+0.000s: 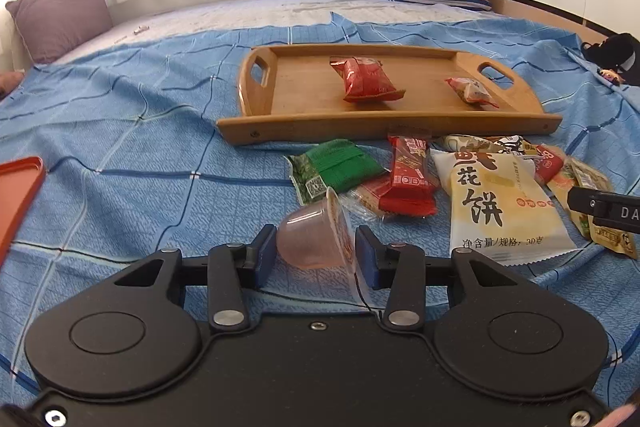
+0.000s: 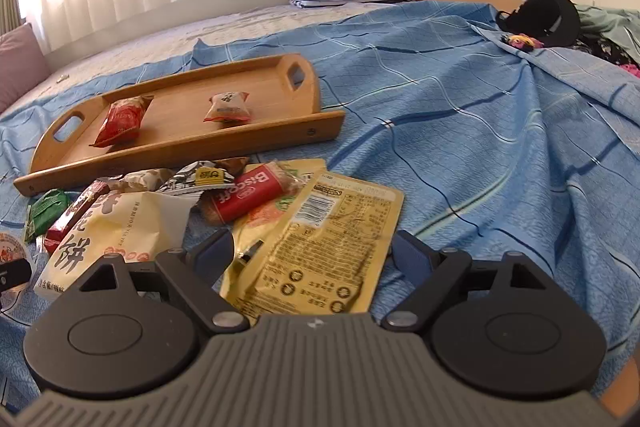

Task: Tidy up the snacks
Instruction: 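Lift the jelly cup with the left tool while the right tool grasps the yellow packet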

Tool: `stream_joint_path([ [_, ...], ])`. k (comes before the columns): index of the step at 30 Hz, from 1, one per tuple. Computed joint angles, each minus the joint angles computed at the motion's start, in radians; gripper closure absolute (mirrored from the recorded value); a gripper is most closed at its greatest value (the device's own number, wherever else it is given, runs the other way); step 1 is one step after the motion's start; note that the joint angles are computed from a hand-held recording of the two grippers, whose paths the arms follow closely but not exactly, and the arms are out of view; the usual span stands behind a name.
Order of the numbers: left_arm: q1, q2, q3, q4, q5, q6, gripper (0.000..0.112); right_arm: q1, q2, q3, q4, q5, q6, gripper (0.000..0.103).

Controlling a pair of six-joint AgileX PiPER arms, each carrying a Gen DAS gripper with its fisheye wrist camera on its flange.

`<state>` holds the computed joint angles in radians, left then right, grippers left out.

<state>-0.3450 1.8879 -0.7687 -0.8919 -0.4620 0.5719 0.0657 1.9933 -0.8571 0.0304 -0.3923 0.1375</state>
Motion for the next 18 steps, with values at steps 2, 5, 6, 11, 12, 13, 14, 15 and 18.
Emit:
stream_joint_path([
  [2, 0.004, 0.003, 0.000, 0.028, 0.003, -0.025, 0.066, -0.015, -0.008, 0.019, -0.036, -0.017, 0.036, 0.012],
  [5, 0.005, 0.011, -0.008, 0.048, 0.007, -0.040, 0.062, -0.024, -0.016, 0.022, -0.067, -0.007, 0.070, 0.012],
  [6, 0.009, 0.014, -0.014, 0.056, 0.016, -0.052, 0.060, -0.025, -0.016, 0.019, -0.074, -0.002, 0.079, 0.013],
  [11, 0.023, 0.013, -0.021, 0.081, 0.034, -0.095, 0.074, -0.002, -0.014, 0.024, -0.067, -0.016, 0.052, 0.032],
  [12, 0.028, 0.007, -0.018, 0.091, 0.040, -0.113, 0.074, -0.001, -0.017, 0.031, -0.084, -0.027, 0.065, 0.033],
  [13, 0.031, 0.000, -0.011, 0.107, 0.043, -0.137, 0.075, 0.000, -0.021, 0.038, -0.088, -0.034, 0.070, 0.035],
  [14, 0.032, -0.005, -0.005, 0.119, 0.042, -0.152, 0.075, 0.000, -0.026, 0.043, -0.097, -0.036, 0.077, 0.036],
  [15, 0.031, -0.011, 0.001, 0.120, 0.039, -0.153, 0.075, -0.003, -0.031, 0.047, -0.121, -0.037, 0.096, 0.037],
  [18, 0.020, -0.029, 0.019, 0.108, 0.023, -0.142, 0.077, -0.004, -0.044, 0.056, -0.139, -0.039, 0.105, 0.037],
])
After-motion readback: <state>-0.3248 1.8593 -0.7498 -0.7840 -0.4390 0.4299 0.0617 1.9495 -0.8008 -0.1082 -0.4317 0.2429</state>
